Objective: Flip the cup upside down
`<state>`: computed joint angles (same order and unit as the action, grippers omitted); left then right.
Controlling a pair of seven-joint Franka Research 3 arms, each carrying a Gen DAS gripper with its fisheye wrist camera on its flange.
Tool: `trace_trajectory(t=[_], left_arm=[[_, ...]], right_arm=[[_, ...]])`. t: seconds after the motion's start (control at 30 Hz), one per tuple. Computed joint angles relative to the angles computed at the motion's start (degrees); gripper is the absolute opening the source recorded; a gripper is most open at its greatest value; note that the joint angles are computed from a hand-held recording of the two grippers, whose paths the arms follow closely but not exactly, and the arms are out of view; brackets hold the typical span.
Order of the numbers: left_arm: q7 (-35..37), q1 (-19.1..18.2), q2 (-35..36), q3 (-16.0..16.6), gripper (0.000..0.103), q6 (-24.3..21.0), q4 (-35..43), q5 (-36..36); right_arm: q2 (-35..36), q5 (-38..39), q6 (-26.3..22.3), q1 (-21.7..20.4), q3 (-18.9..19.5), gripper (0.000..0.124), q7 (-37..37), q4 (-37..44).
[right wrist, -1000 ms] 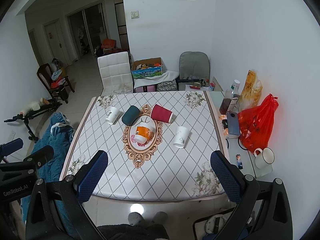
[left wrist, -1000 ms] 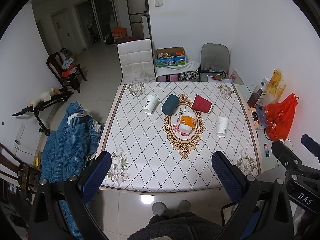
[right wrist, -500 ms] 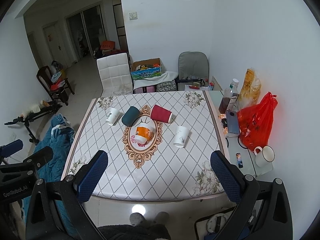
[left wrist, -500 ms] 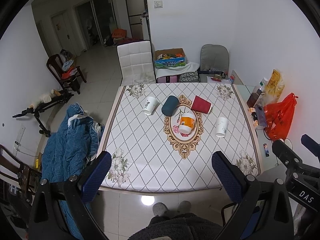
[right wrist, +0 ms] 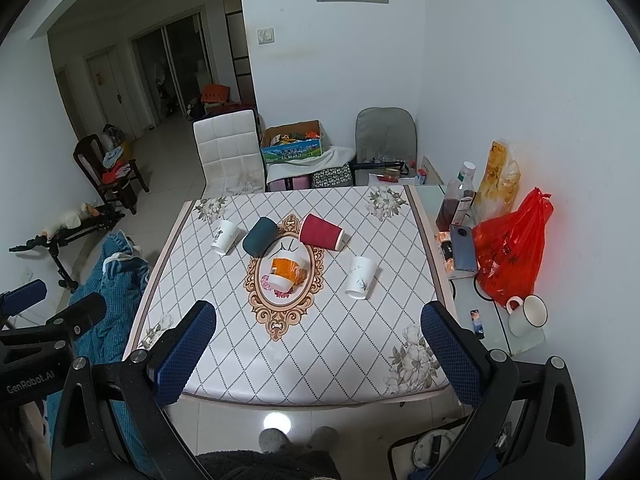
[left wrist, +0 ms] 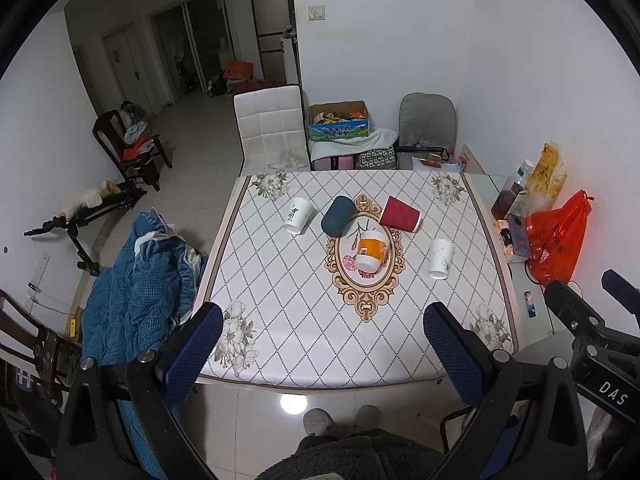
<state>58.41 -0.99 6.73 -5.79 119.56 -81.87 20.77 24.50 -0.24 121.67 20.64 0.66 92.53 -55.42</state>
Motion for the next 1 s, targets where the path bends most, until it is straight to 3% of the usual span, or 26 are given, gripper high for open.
trace_trajectory(t=[0.53,1.0], left_arm=[[0.23,-0.11,1.23,0.04,0.103,-1.16,2.18,0.17],[0.85,0.23,1.73,0.26,0.103,-1.18,2.17,-0.54]], right_arm=[[0.16,0.28,-0.32,-0.11,-0.01,0.103,-0.15,0.60],[3.59,0.69,-2.73,0.15,-0.27,0.103,-0.03,5.91]])
